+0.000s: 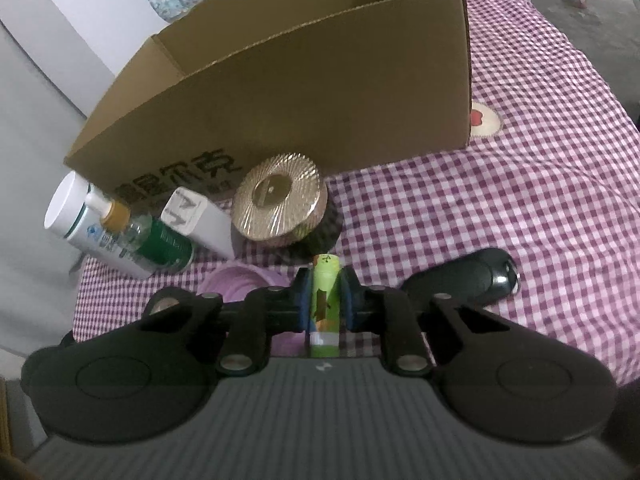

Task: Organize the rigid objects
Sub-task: 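Close the right gripper on the green battery beside the pink lid, then lift the green battery with the right gripper and carry it over the box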

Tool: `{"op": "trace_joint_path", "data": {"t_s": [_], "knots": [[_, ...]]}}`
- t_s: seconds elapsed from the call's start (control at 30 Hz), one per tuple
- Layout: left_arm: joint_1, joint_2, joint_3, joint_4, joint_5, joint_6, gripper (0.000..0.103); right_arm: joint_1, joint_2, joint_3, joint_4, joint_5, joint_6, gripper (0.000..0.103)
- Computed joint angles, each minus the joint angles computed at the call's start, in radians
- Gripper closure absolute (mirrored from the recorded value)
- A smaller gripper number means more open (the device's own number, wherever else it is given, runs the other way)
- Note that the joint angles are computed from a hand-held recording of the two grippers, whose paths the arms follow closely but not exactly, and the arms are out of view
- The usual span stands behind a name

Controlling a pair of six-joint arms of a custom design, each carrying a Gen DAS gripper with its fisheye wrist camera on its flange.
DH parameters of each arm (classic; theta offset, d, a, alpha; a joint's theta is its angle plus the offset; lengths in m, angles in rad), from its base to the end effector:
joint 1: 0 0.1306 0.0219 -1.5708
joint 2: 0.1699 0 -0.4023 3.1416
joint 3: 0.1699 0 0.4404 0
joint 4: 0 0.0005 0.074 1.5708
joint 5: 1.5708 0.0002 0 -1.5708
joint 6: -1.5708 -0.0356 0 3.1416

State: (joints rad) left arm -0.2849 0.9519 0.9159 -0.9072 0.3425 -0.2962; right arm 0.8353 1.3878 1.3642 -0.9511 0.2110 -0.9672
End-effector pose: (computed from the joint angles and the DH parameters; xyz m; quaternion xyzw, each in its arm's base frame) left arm 0.3327 -0.1104 0.3900 0.3189 0.8829 -0.1604 0.3051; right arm 0.3533 0.3786 0.4323 0.0935 0.9465 0.1665 0.2602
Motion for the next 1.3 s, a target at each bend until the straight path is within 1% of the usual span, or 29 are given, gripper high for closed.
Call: {"op": "trace_joint_path", "data": {"t_s": [0.1, 0.3, 0.4, 0.53, 0.7, 0.87, 1.0, 1.13, 1.23, 1.3], "knots": [[0.001, -0.006, 0.0, -0.01, 0.015, -0.016, 0.074, 0.011, -0.017, -0.02, 0.006, 0.002, -0.01, 0.089], [-0.001, -0.015, -0.005, -0.017, 0.011, -0.026, 0.074, 0.016, -0.046, -0.048, 0.016, -0.013, -0.031, 0.089], [-0.002, -0.019, -0.001, -0.029, 0.026, -0.037, 0.073, 0.017, -0.067, -0.071, 0.029, -0.028, -0.044, 0.089], [-0.005, -0.014, 0.011, -0.057, 0.068, -0.043, 0.069, 0.014, -0.105, -0.112, 0.061, -0.054, -0.079, 0.089], [-0.018, 0.004, 0.029, -0.09, 0.099, -0.038, 0.069, 0.007, -0.148, -0.163, 0.108, -0.076, -0.107, 0.089], [-0.046, 0.005, 0.029, -0.078, 0.054, -0.026, 0.069, -0.001, -0.164, -0.189, 0.149, -0.091, -0.114, 0.089], [-0.064, 0.007, 0.024, -0.065, -0.011, -0.022, 0.068, -0.005, -0.164, -0.195, 0.169, -0.094, -0.109, 0.089], [-0.057, -0.005, 0.028, -0.073, -0.01, -0.028, 0.067, -0.007, -0.168, -0.202, 0.182, -0.097, -0.11, 0.089], [-0.041, -0.04, 0.027, -0.093, 0.01, -0.065, 0.064, -0.007, -0.17, -0.204, 0.184, -0.096, -0.108, 0.089], [-0.027, -0.052, 0.032, -0.119, 0.029, -0.088, 0.064, -0.006, -0.169, -0.203, 0.181, -0.093, -0.101, 0.089]]}}
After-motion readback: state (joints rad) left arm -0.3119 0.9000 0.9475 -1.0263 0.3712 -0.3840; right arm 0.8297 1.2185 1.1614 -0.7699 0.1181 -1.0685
